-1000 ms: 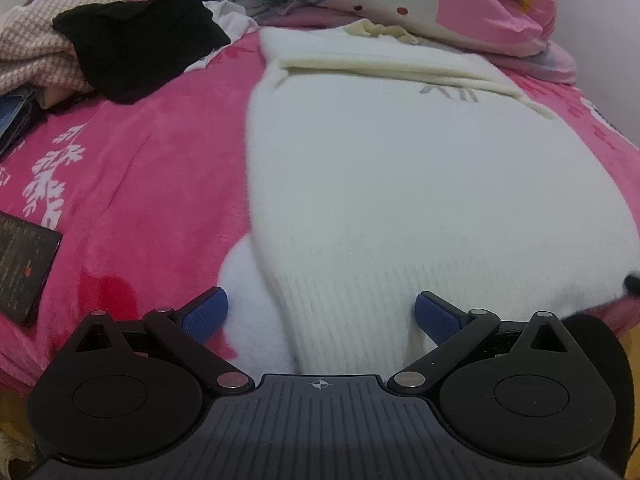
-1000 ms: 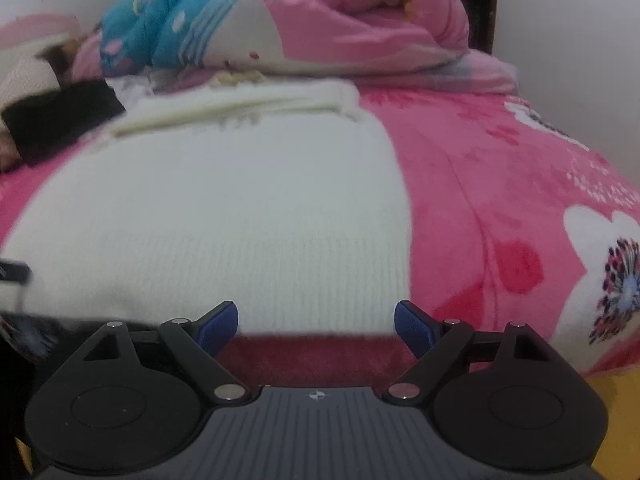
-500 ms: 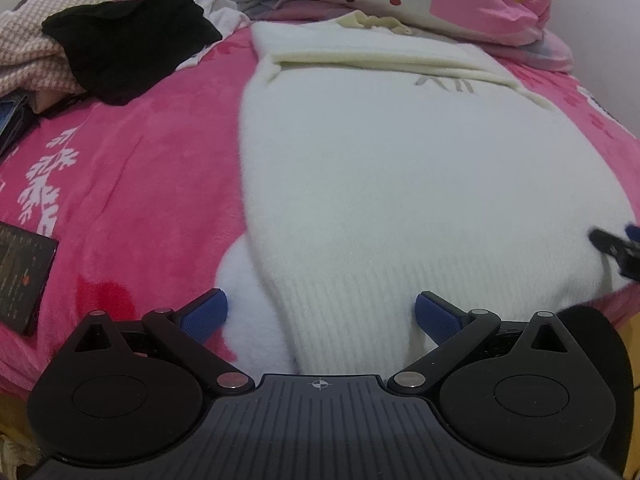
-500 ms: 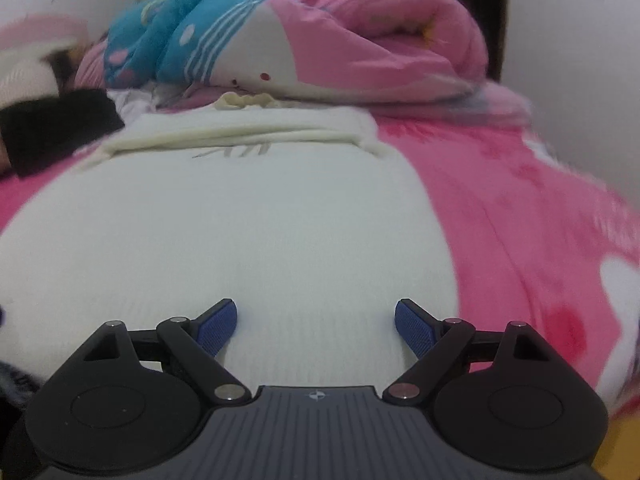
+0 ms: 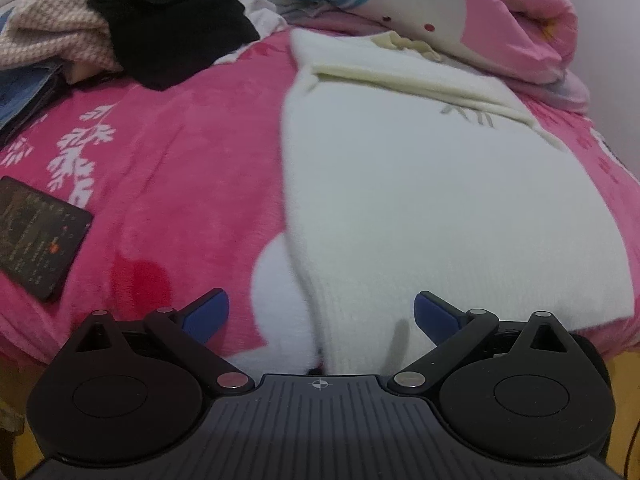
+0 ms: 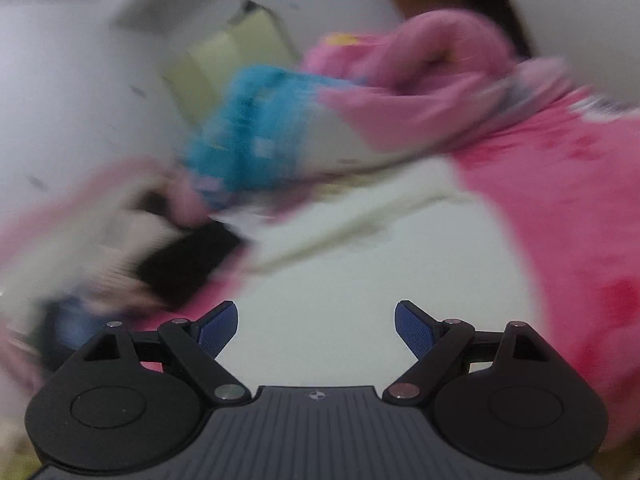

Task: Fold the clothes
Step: 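Move both grippers toward the long side edge of the cream sweater, then roll the right gripper and close it on the sweater side edge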

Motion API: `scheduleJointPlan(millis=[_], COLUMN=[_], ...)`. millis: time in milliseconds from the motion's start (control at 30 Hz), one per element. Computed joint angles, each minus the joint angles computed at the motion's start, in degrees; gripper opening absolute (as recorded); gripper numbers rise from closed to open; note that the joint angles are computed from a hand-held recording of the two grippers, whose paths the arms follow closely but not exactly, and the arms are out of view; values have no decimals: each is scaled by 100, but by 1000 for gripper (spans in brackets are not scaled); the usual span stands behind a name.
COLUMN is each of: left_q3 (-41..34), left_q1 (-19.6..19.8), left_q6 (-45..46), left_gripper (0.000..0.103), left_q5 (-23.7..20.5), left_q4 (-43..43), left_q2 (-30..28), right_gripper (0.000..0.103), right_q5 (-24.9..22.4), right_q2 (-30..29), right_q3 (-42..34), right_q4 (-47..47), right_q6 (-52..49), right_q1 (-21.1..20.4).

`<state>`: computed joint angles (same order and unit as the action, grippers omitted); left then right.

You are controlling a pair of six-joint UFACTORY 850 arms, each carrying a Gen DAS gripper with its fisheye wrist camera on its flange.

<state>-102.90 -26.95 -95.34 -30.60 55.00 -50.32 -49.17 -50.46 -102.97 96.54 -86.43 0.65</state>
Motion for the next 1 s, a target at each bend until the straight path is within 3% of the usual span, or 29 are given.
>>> scheduleJointPlan(millis=[167,333,533,667,933,1000], left_q3=[331,686,914,957,822,758], left_q1=[63,183,222,228,188,190], left_q6=[-701,-1490,-1997,-2067,-1719,-1541], left_gripper=[99,98,95,85,78,76], left_q5=[46,221,394,566,460,412], left_q4=[388,696,1005,1000,705,514], left_q2=[233,474,598,593,497,455], right_gripper=[87,78,78,76,49,38], right_q5=[-1361,-2072,-1988,-1759,-1423,-1367], right_q2=[-854,-1788,-1942,-1988,-2006,-1927], right_q3=[-1088,-2092,-2042,-2019,-1613,-1408], right_q4=[-729,-1346,-1723,-1812,-1155,-1000], right_q6=[2059,4365,5154,5329,5226,5128], right_q1=[142,337,553,664,674,659])
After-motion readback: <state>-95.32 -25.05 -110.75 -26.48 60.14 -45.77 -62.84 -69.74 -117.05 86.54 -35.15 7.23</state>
